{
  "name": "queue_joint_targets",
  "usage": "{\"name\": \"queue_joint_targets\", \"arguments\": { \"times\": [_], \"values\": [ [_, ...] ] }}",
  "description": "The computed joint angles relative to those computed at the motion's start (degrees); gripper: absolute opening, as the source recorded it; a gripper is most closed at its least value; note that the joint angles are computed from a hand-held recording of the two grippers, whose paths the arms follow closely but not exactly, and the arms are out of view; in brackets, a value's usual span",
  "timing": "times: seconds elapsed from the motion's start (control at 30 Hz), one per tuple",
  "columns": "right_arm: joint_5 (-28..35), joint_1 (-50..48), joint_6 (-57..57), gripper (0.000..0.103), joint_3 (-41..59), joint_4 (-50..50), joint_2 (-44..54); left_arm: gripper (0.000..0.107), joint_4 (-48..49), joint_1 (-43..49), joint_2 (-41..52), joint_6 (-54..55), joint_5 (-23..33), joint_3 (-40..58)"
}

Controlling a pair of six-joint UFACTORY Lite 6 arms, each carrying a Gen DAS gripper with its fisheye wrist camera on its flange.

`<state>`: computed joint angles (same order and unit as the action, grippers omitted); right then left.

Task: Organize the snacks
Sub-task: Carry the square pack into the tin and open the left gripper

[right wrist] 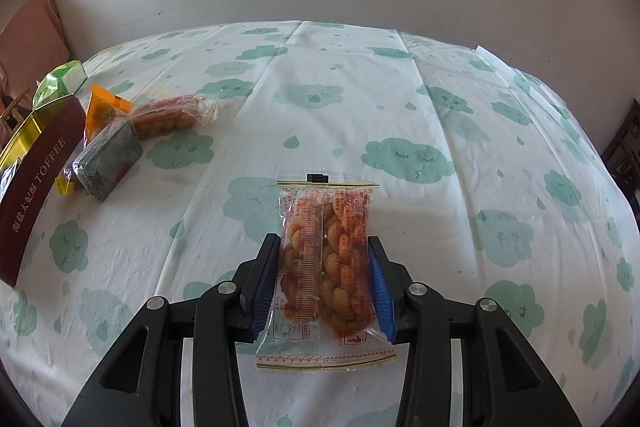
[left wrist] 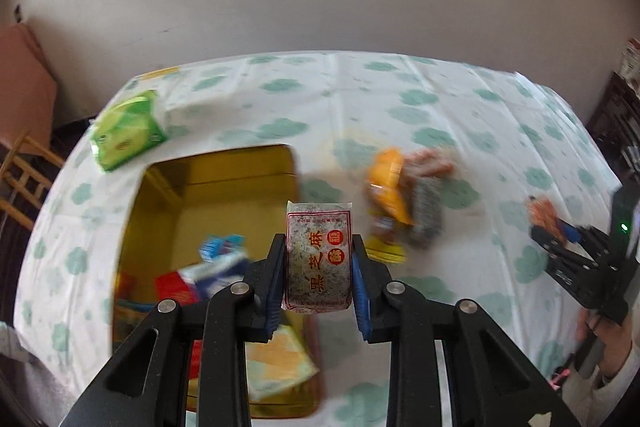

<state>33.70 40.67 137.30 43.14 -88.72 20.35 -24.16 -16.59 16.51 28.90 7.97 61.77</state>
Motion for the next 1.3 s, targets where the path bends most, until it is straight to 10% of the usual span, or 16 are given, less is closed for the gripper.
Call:
{"name": "queue_joint_targets", "arguments": {
  "times": [0.57, 1.3],
  "values": [
    [-0.06, -0.27, 0.28, 0.047, -0.43, -0.13, -0.26, 0.026, 7.89, 16.32, 28.1, -3.24, 11.07, 30.46],
    [-0.2, -0.62, 0.48, 0.05, -0.7, -0.55, -0.38, 0.03, 16.08, 16.09, 33.83, -11.83, 11.8, 34.82]
  ]
}}
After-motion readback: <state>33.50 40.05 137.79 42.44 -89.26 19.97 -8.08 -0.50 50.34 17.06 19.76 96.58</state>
